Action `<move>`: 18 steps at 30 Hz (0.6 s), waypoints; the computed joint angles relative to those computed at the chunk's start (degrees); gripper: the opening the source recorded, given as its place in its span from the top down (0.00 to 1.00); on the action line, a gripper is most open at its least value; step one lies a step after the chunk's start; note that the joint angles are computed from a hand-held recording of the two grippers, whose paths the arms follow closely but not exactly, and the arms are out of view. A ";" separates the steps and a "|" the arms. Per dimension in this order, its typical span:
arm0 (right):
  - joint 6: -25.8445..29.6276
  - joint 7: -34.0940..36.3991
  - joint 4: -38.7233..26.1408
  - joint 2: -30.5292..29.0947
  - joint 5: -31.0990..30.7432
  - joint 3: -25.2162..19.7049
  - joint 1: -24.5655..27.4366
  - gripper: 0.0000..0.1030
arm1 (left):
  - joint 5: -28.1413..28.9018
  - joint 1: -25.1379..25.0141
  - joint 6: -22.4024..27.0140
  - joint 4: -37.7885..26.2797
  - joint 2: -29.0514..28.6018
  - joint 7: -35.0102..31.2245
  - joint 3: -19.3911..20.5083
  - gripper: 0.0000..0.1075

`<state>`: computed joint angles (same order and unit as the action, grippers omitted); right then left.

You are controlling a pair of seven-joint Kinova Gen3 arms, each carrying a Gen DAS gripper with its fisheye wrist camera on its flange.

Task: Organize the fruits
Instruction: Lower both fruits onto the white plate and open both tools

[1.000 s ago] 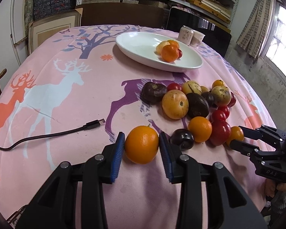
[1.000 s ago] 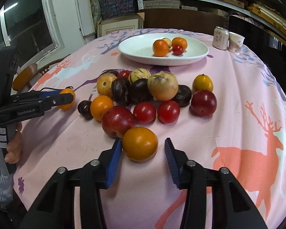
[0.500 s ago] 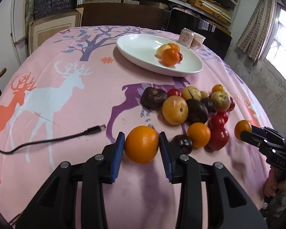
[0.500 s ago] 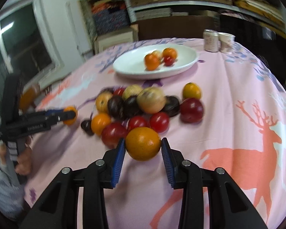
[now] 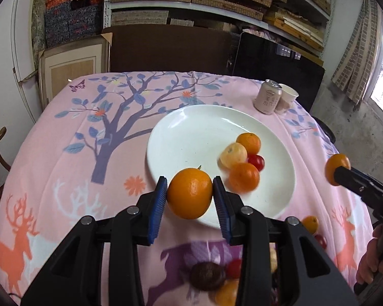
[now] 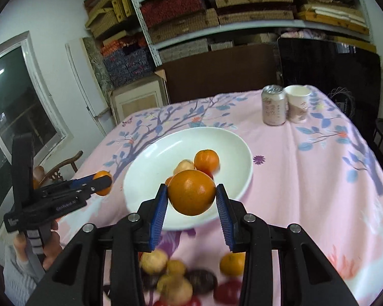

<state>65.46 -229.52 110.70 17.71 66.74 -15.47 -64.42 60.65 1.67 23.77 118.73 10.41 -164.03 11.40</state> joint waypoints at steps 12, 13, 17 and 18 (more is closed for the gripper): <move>-3.55 -4.32 2.66 1.67 4.16 0.48 3.15 0.32 | 0.37 4.20 -3.22 -2.47 6.13 0.22 -1.55 0.43; -1.27 -6.61 3.36 1.33 5.10 -0.81 2.72 0.29 | 2.20 1.59 -4.06 -1.46 5.37 -2.11 1.10 0.43; 7.24 -15.34 5.65 1.34 5.46 0.64 -5.71 0.15 | 10.63 -9.03 -4.44 4.15 0.05 -11.43 9.51 0.28; 9.57 -16.19 5.34 2.06 4.40 0.78 -7.35 0.13 | 12.86 -11.68 -4.48 5.86 -1.35 -13.76 11.30 0.24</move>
